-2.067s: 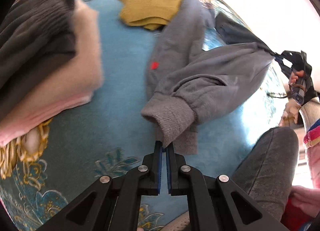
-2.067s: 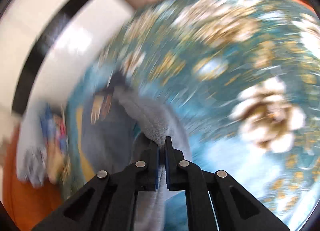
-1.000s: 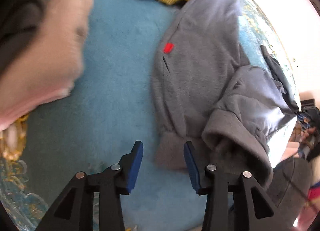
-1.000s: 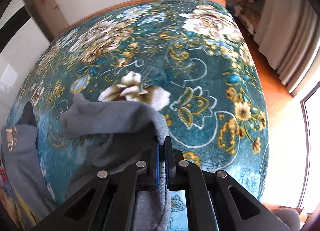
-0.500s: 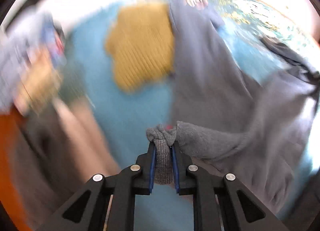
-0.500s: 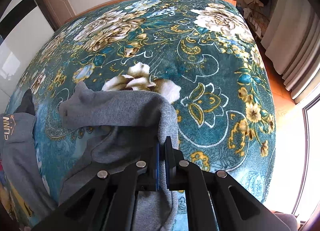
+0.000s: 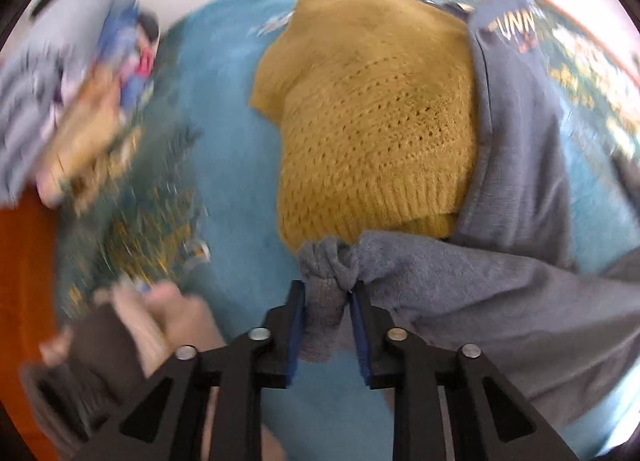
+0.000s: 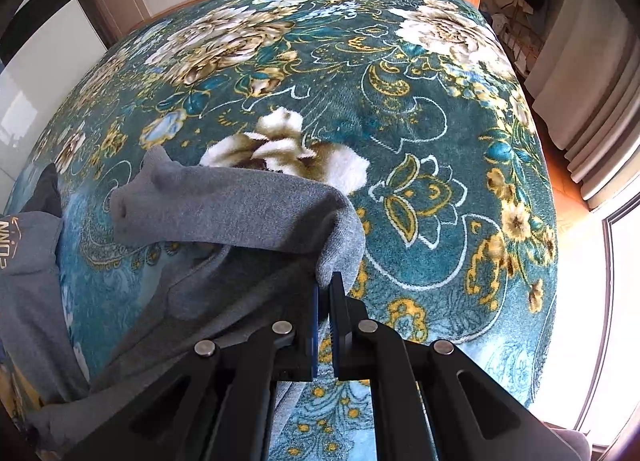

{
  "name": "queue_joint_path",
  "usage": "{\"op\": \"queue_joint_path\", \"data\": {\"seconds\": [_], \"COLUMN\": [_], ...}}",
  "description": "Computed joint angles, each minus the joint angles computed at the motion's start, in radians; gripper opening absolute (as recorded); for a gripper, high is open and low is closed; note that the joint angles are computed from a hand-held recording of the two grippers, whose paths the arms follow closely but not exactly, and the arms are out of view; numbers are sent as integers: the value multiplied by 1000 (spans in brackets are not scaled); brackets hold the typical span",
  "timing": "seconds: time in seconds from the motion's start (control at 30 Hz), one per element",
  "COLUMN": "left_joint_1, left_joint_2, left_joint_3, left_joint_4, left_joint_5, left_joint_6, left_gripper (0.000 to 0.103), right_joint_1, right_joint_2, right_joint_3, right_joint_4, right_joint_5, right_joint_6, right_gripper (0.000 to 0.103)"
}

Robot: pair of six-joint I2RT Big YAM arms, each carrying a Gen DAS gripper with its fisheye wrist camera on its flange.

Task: Fold clothes

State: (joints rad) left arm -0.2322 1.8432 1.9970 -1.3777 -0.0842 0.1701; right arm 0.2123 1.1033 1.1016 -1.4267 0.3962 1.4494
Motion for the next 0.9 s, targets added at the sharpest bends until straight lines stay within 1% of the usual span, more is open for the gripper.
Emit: {"op": "queue_joint_path", "data": {"seconds": [0.03,0.07,0.1,0.13,0.23,0.27,0.33,0.43,0.5,0.57,0.63,0.67,0.73,0.77,0.87,0.9], "left_joint_1": [9,17,34,44,59,61,69,84,94,95,97,94,87,78,51,42], "left_joint_2": [-19,-38,-76,-102,-181,-203,-240,-251,-257,-257,-260,-262,-265,-270,-288,-295], "left_joint_3": [-14,-30,-71,-107,-257,-310,-399,-476,-511,-535,-556,-564,-580,-585,-595,-596], "left_joint_4": [-14,-25,-34,-43,-91,-99,-83,-95,-84,-58,-17,-1,33,42,60,62], "left_joint_5": [35,70,137,187,282,297,338,399,452,499,550,561,580,571,555,529], "left_joint_6": [-25,-49,-76,-95,-141,-151,-200,-305,-369,-420,-479,-507,-562,-578,-601,-610], "left_gripper": [33,39,54,58,59,59,59,59,59,59,59,59,57,57,34,20], "right_joint_1": [-1,-1,-1,-1,4,7,13,18,19,19,19,19,20,19,14,12], "right_joint_2": [3,6,9,13,22,25,29,24,18,14,12,12,11,11,9,9], "right_joint_3": [0,0,1,4,12,16,22,26,25,23,20,21,20,20,15,12], "right_joint_4": [3,5,7,7,6,5,3,-3,-4,-2,3,4,9,12,21,24], "right_joint_5": [-4,-6,-8,-7,-4,-2,1,9,12,11,8,8,9,9,3,0], "right_joint_6": [-4,-7,-10,-15,-28,-33,-39,-40,-38,-35,-35,-36,-39,-42,-45,-45], "right_gripper": [5,5,5,5,5,5,5,5,5,5,5,5,5,5,5,5]}}
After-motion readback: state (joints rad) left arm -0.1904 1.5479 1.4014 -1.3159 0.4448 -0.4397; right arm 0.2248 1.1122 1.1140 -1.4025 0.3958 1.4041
